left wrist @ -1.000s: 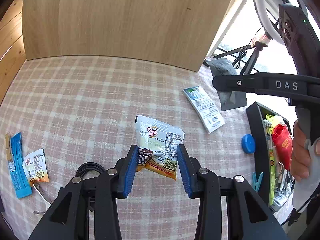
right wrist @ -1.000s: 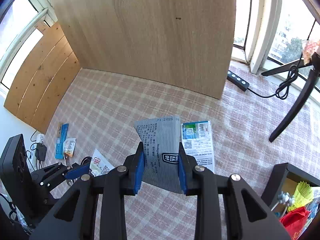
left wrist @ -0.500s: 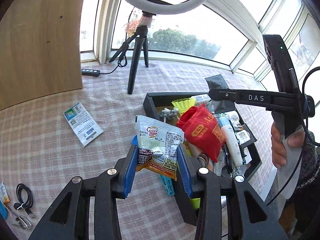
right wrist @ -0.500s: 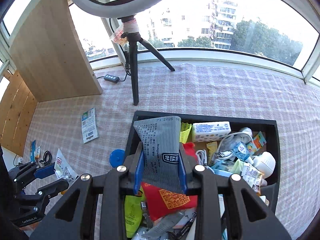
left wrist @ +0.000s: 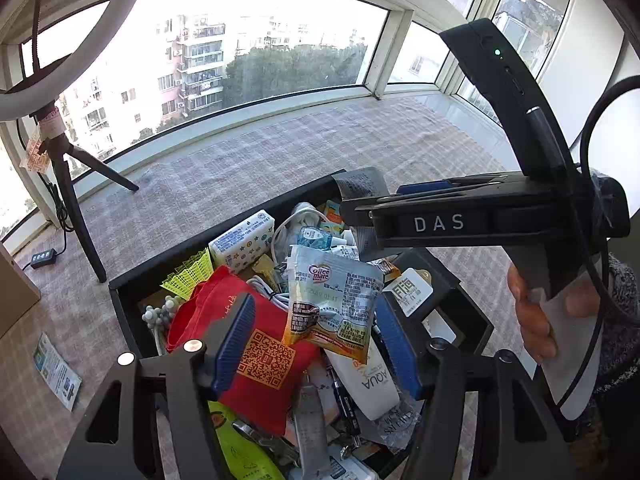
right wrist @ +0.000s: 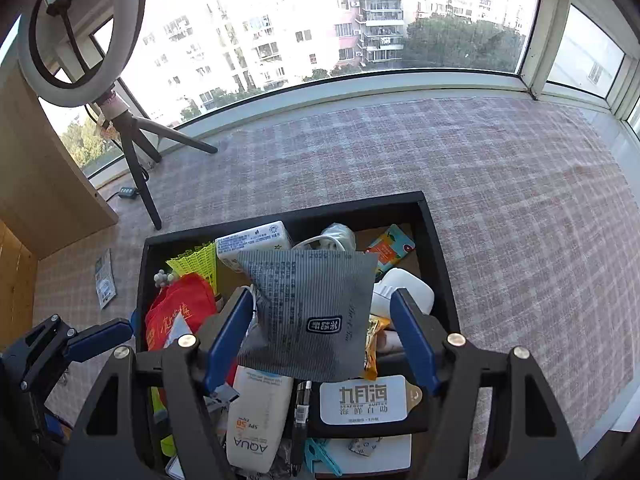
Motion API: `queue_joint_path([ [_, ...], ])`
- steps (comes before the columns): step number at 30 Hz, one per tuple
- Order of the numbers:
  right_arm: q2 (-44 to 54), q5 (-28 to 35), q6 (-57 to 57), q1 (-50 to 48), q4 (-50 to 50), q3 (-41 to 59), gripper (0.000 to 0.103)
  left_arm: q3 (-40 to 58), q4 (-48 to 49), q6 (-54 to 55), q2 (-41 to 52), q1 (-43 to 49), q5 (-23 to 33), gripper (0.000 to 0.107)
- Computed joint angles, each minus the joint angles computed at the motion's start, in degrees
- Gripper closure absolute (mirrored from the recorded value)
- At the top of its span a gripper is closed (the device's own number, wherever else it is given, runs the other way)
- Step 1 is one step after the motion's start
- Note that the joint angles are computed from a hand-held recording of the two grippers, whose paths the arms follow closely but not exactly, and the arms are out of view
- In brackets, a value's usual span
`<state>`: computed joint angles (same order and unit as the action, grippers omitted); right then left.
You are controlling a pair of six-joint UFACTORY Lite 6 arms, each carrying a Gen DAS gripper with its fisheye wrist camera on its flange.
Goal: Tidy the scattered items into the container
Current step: 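Carry the grey packet and Coffee-mate sachet into the black tray and open both tools, then move both open tools back to the printed card and black cable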
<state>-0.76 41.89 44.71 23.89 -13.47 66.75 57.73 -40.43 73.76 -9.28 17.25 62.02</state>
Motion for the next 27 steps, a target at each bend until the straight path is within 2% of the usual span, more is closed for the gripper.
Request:
queue_joint_path([
  [7, -1.69, -1.09, -0.53, -1.39, 1.45, -1.15, 0.031, -1.39, 0.50, -1.76, 0.21, 1.25, -0.26, 0.029],
  [15, 3.66, -1.64, 1.56, 3.56, 1.67, 3.85, 0.031, 4.32, 0.67, 2.19, 4.38, 12.52, 5.37, 0.029],
  [19, 8.14, -1.05, 2.17, 7.34, 1.41, 9.40, 0.031, 9.81, 2.04, 6.89, 9.98, 21.46, 7.98, 0.029],
  [22, 13.31, -0.38, 1.31, 10.39, 2.14, 15.34, 0.031, 15.12, 3.13, 11.80, 15.52, 28.93, 7.23, 0.029],
  [27, 25.11, 2.11, -0.10, 15.20, 3.09, 29.14, 0.031, 32.77, 6.07, 12.80, 31.15, 39.43, 8.98, 0.029],
])
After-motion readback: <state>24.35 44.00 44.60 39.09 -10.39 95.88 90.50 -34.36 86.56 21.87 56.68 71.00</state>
